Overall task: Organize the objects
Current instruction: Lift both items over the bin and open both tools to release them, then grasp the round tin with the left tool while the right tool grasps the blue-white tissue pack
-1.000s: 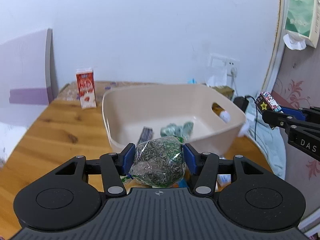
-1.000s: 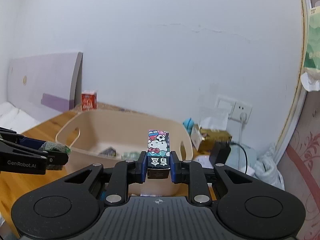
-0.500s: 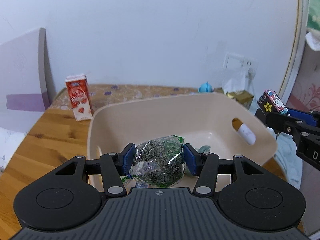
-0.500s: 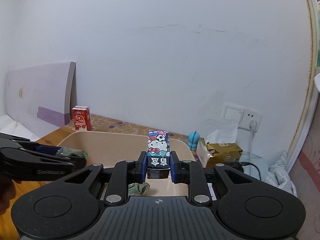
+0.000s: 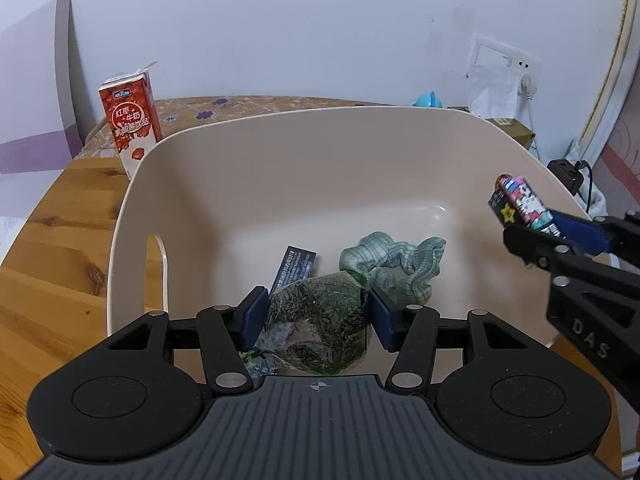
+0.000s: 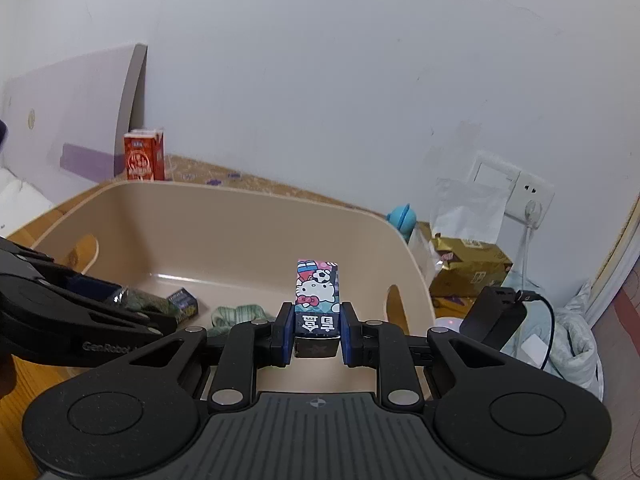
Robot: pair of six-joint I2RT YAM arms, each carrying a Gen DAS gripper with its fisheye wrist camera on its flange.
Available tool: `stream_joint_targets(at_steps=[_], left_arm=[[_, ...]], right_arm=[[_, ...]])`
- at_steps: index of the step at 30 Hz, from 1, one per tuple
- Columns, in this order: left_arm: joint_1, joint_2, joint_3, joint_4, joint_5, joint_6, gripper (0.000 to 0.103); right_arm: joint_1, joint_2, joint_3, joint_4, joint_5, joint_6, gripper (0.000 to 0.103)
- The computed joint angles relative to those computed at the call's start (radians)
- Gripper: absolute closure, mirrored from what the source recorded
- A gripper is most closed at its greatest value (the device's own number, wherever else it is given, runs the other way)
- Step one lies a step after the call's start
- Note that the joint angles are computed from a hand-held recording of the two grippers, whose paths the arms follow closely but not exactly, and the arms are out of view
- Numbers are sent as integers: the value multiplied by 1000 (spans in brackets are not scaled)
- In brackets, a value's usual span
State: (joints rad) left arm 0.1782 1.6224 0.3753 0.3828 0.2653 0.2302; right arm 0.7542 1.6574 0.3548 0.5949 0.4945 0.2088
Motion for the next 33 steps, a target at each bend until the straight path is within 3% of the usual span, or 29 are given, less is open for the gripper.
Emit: stream_joint_targets(at_steps=[3, 4, 6, 8, 12, 14, 22, 29, 33], left_arm=[[-8, 0, -3, 10, -11, -1, 38], [-10, -13, -12, 13, -16, -2, 35], [-12, -50, -37, 24, -22, 0, 34], [-10, -100, -58, 9, -19, 0, 32], [7, -238, -117, -31, 3, -6, 25], [24, -325, -139, -81, 20, 5, 24], [142, -662, -215, -320, 127, 78, 19], [317, -914, -268, -576, 253, 221, 19], [449, -994, -286, -720, 337, 344, 19]], right_arm=[[-12, 24, 6, 7, -24, 19, 81], [-14, 25, 4, 10, -26, 29, 70], [-13, 8, -17, 27, -23, 48, 68], [-7, -29, -41, 33, -19, 58, 57], [37, -139, -85, -13, 41, 73, 48], [71, -204, -110, -51, 83, 87, 39], [214, -492, -186, -355, 222, 183, 24], [379, -567, -210, -579, 337, 369, 14], [434, -551, -219, -633, 351, 461, 13]])
